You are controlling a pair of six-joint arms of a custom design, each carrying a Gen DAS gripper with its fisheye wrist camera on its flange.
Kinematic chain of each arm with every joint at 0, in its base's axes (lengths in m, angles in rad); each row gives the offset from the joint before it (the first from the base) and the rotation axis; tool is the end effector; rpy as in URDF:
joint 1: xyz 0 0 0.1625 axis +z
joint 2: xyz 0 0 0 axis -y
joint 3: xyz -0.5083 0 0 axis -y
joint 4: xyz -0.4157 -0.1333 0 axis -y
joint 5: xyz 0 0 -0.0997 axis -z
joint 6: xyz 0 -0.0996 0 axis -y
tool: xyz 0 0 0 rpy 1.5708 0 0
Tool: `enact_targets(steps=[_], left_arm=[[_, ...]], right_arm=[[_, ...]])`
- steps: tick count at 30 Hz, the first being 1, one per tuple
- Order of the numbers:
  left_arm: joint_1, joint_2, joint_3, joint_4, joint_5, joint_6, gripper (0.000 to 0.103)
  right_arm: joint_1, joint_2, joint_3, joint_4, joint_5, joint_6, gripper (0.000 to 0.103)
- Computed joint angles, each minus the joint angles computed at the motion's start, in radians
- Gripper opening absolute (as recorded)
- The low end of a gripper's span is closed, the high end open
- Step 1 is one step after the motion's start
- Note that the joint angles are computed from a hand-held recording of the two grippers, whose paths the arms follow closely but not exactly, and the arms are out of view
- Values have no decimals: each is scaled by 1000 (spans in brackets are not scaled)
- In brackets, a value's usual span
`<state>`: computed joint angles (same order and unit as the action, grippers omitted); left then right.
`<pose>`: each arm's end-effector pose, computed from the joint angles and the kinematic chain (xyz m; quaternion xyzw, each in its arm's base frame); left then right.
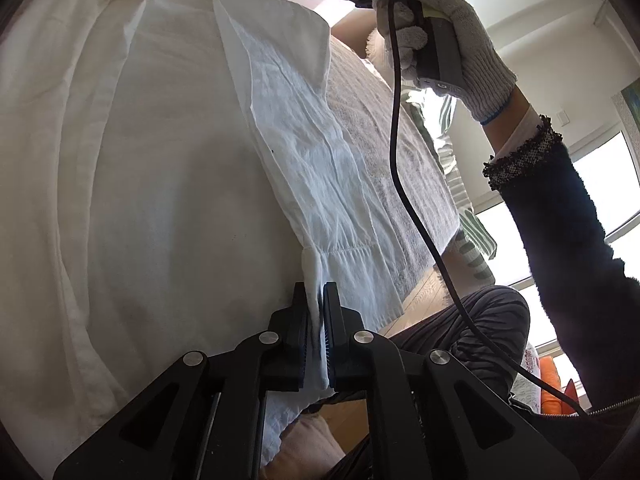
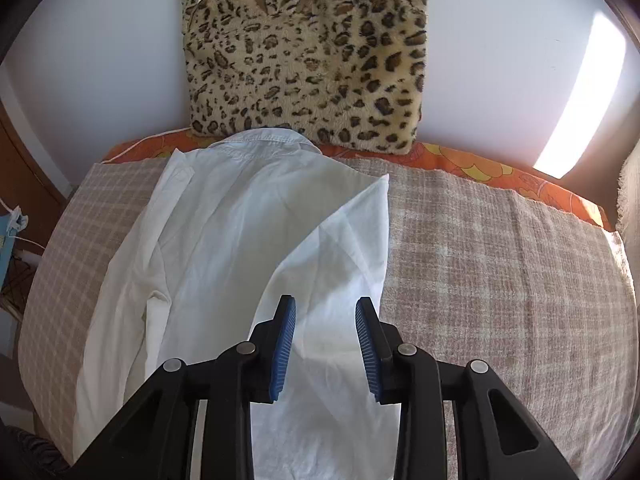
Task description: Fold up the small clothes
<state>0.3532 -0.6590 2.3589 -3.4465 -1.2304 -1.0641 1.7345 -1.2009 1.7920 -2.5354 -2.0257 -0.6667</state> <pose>-0.3767 -0.3164 -0.0135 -0.0604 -0.9800 0.1894 0.0083 0.1950 -0.6311 0.3578 0.3478 -0.8929 0.1201 0.2596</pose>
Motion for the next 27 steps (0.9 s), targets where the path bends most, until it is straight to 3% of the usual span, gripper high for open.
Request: enact_targets(steps=[6, 8, 10, 12, 19, 24, 27], left_arm=[[-17, -25, 8, 37, 26, 11, 6], [-22, -30, 7, 53, 35, 16, 6], [-25, -26, 5, 45, 34, 12, 5], [-25, -26, 10, 26, 29, 4, 5], [0, 47, 13, -211, -78, -66, 3], [-21, -2, -16, -7, -39, -28, 3], [-54, -50, -26, 119, 15, 2, 3]], right_arm=[[-81, -67, 21, 91, 17, 35, 36], [-101, -77, 26, 122, 53, 47, 30], [-110, -78, 35, 128, 65, 52, 10], [-109, -71, 42, 112, 59, 43, 1], [-66, -40, 34, 46, -2, -17, 0], [-68, 1, 27, 45, -90, -27, 0], [-91, -3, 31, 39, -92, -20, 4]])
